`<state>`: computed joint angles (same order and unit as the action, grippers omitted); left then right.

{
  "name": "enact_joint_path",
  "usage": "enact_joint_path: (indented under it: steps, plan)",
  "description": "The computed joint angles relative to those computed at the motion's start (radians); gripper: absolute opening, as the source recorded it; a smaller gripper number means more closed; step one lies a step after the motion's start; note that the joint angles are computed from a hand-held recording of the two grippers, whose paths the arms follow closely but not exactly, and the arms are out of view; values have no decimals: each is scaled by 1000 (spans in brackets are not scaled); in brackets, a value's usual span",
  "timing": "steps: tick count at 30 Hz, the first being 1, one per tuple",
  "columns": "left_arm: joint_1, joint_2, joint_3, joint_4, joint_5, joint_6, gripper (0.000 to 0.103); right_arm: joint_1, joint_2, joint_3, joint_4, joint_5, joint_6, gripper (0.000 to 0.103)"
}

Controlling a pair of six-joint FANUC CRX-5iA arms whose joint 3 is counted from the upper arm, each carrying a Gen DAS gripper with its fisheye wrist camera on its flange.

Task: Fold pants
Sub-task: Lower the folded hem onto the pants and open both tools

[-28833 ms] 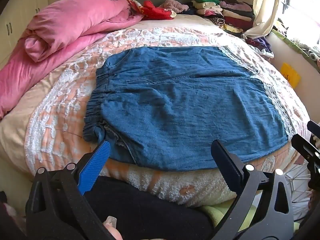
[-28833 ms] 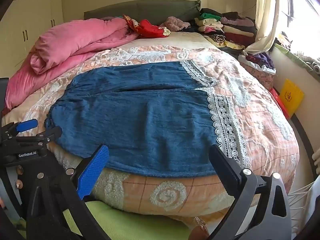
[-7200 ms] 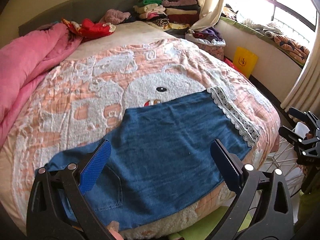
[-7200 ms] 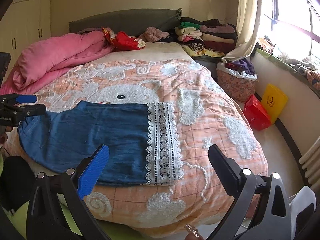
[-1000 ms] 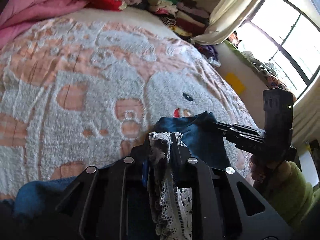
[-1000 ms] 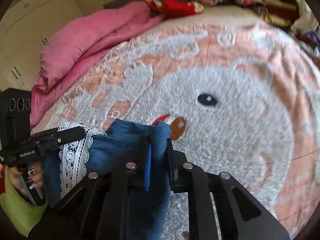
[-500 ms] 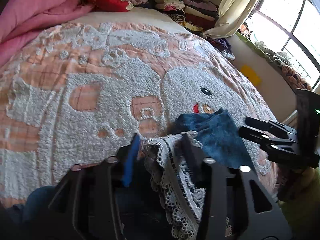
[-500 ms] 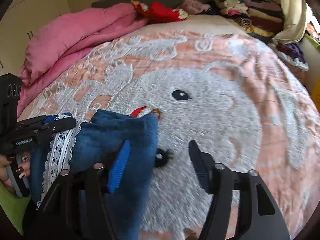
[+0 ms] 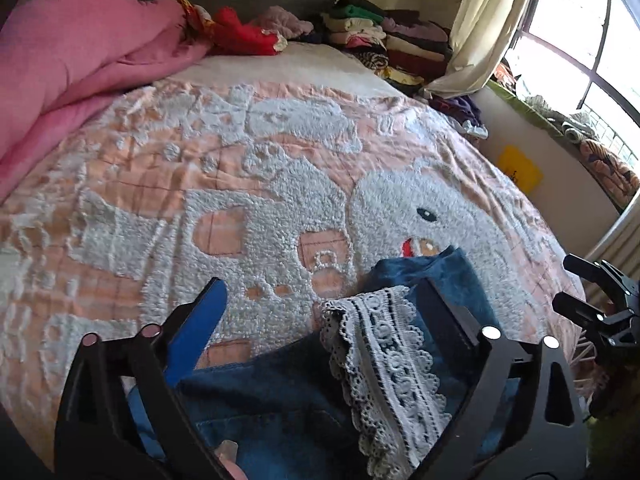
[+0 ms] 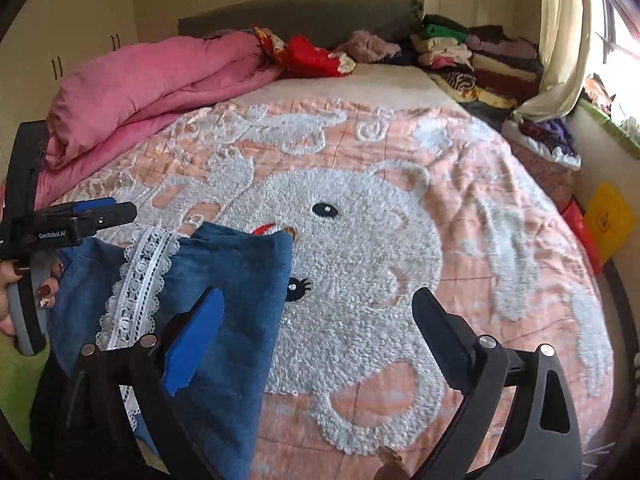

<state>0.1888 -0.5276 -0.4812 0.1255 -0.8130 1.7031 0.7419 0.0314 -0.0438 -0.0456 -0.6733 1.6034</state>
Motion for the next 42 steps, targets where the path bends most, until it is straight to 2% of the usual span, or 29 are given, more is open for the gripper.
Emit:
enact_joint_path:
  steps: [6, 13, 18, 25, 33, 36, 39, 42]
  plan:
    - [-79, -10, 75, -149, -81, 129, 93, 11, -50, -35, 14, 12, -8, 98]
    - [-131, -44, 94, -210, -144, 200, 93, 29, -90, -61, -12, 7, 22, 98]
    - [-200, -46, 122, -286, -189, 274, 93, 36, -114, -75, -43, -6, 55, 98]
    - [-258, -46, 124, -312, -233, 330, 93, 38, -145, -99, -84, -23, 98, 98]
    - [-267, -76, 75, -234, -251, 313, 93, 50, -180, -141, -89, -32, 132, 98]
    - [-249, -89, 33, -159, -243, 268, 93, 53, -182, -146, -103, -47, 155, 98]
    - [-239, -101, -5, -107, -236, 249, 88, 58, -178, -151, -112, -59, 167, 98]
    - [-226, -116, -42, -68, -232, 258, 87, 64, -175, -156, -120, -68, 175, 98]
